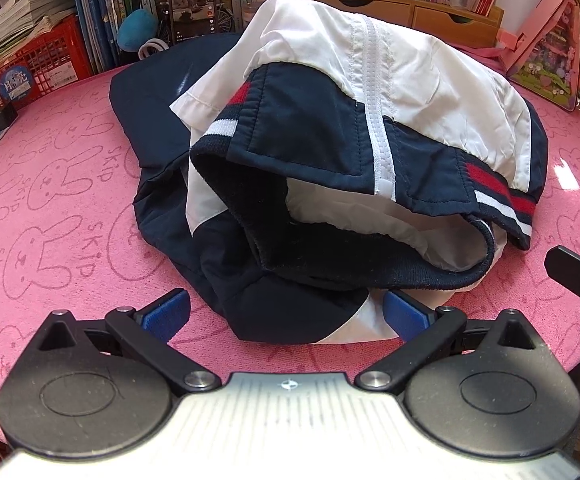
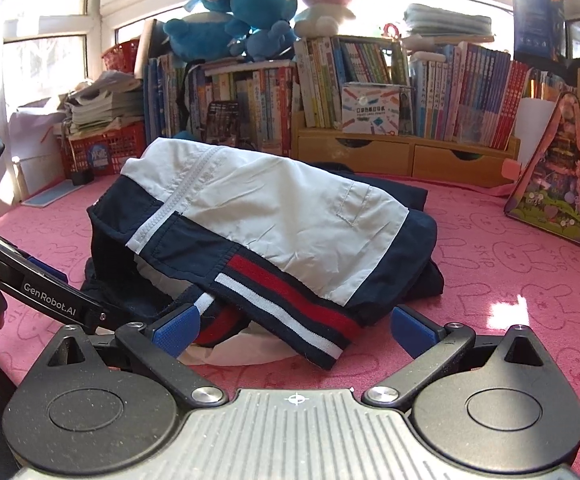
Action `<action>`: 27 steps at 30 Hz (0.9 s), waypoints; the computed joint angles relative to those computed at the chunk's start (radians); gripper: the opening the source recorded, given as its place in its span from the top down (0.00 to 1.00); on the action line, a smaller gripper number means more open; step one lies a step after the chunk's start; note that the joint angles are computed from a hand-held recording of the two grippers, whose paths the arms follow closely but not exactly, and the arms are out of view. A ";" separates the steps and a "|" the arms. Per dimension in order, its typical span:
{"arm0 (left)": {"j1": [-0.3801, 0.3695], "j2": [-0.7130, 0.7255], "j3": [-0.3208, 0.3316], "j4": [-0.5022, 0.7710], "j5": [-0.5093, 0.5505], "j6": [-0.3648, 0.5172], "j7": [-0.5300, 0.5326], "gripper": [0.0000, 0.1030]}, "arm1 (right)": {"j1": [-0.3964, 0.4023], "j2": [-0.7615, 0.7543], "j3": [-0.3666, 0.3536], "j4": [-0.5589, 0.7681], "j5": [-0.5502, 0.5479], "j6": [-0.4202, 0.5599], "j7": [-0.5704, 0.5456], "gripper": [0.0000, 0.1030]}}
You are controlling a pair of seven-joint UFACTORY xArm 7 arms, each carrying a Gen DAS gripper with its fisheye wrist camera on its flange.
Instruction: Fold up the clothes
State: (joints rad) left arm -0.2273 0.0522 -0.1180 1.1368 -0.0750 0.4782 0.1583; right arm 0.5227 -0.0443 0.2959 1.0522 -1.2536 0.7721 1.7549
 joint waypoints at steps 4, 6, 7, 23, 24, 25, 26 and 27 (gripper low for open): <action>0.002 0.003 0.003 0.011 -0.005 0.022 -0.021 0.00 | -0.003 0.003 -0.007 -0.001 0.027 -0.014 -0.001 0.00; 0.002 0.001 0.004 0.006 0.007 0.015 -0.023 0.00 | -0.010 -0.003 -0.014 -0.007 0.058 -0.046 0.000 0.00; 0.001 -0.002 0.004 0.003 0.016 0.011 -0.027 0.00 | -0.015 -0.005 -0.017 -0.009 0.079 -0.060 -0.005 0.00; -0.002 -0.012 -0.002 -0.009 -0.010 -0.008 0.023 0.00 | 0.032 0.078 -0.009 0.101 0.206 0.131 -0.169 0.00; -0.001 -0.013 -0.002 -0.008 -0.025 -0.006 0.035 0.00 | 0.042 0.094 -0.010 0.123 0.220 0.164 -0.195 0.00; 0.001 -0.013 -0.003 -0.006 -0.048 -0.003 0.052 0.00 | 0.052 0.112 -0.013 0.146 0.233 0.199 -0.221 0.00; 0.002 -0.014 -0.004 -0.006 -0.066 -0.002 0.067 0.00 | 0.064 0.127 -0.017 0.164 0.232 0.228 -0.237 0.00; 0.002 -0.016 -0.004 -0.007 -0.078 -0.003 0.079 0.00 | 0.075 0.131 -0.023 0.166 0.218 0.235 -0.240 0.00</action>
State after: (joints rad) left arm -0.2255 0.0364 -0.1220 1.1301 -0.1533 0.4751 0.2375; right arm 0.5978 0.0870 0.2729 1.2179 -1.0355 1.0075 1.5145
